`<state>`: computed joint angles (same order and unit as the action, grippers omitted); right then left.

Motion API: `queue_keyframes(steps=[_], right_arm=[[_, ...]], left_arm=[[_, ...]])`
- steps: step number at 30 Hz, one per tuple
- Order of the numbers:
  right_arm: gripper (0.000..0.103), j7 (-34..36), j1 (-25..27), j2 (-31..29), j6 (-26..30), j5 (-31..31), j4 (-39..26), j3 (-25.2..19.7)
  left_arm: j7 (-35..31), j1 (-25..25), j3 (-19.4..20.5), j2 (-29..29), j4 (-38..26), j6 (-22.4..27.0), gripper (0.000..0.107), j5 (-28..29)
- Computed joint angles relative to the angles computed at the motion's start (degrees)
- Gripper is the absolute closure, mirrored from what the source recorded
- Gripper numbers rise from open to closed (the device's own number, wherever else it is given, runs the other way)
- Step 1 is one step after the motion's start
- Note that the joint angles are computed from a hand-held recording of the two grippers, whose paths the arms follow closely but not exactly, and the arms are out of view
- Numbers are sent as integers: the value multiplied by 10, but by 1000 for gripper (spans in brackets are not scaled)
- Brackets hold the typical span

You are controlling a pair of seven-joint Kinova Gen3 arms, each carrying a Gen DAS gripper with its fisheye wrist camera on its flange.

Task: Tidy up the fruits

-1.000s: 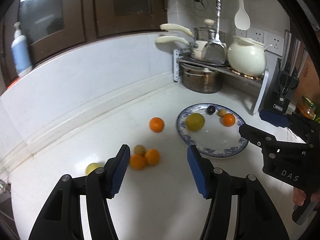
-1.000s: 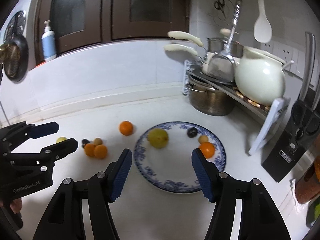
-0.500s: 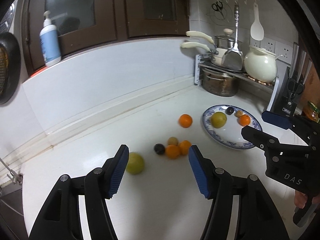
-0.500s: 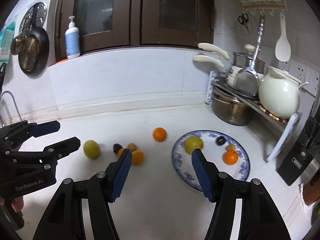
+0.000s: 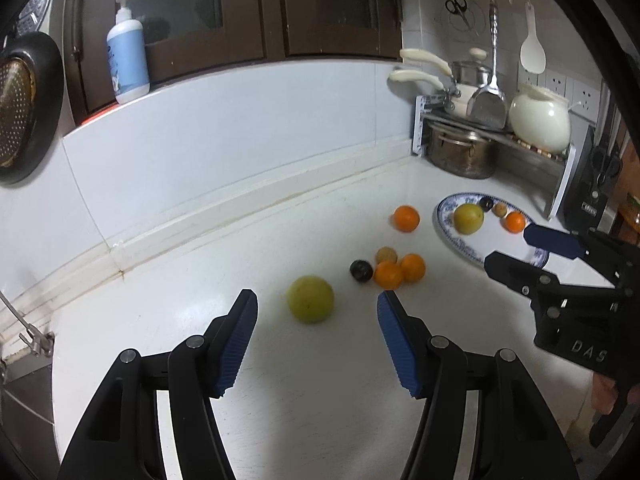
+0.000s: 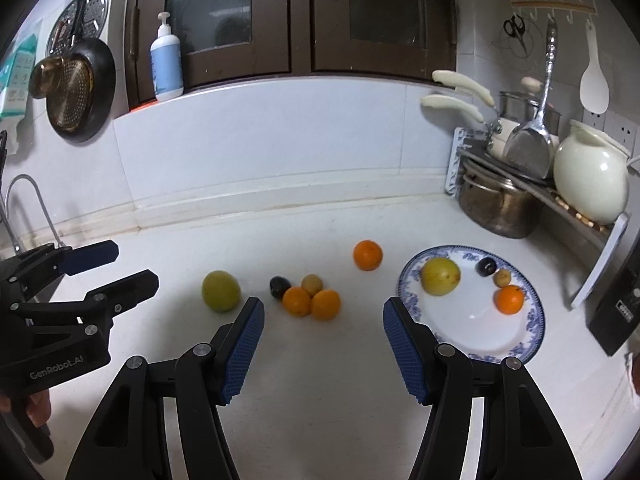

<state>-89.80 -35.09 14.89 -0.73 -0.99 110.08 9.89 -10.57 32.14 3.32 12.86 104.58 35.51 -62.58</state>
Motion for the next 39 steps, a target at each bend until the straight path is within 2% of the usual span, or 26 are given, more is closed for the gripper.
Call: queue_keyframes(steps=[5,8,11,25,35,39], right_arm=[[40,-2,-18,19,8,1,-12,18],[40,-6,-40,33,11,6,-22,42],[40,-8,-43,45,15,14,-33,46],[40,13,84,119,79,65,-128,-84],[41,65,134,161,116,76,-177,-138],[46,93,155,178,136,68,-200,-160]], left_arm=[[-11,-6,-5,10,8,-11,46,-8],[-27,-12,-8,19,3,-17,46,3],[-40,-14,-17,29,-2,-27,46,13],[-164,-19,-63,91,-55,-59,46,121],[-256,-17,-86,132,-97,-58,47,202],[-285,-15,-92,146,-115,-56,47,226]])
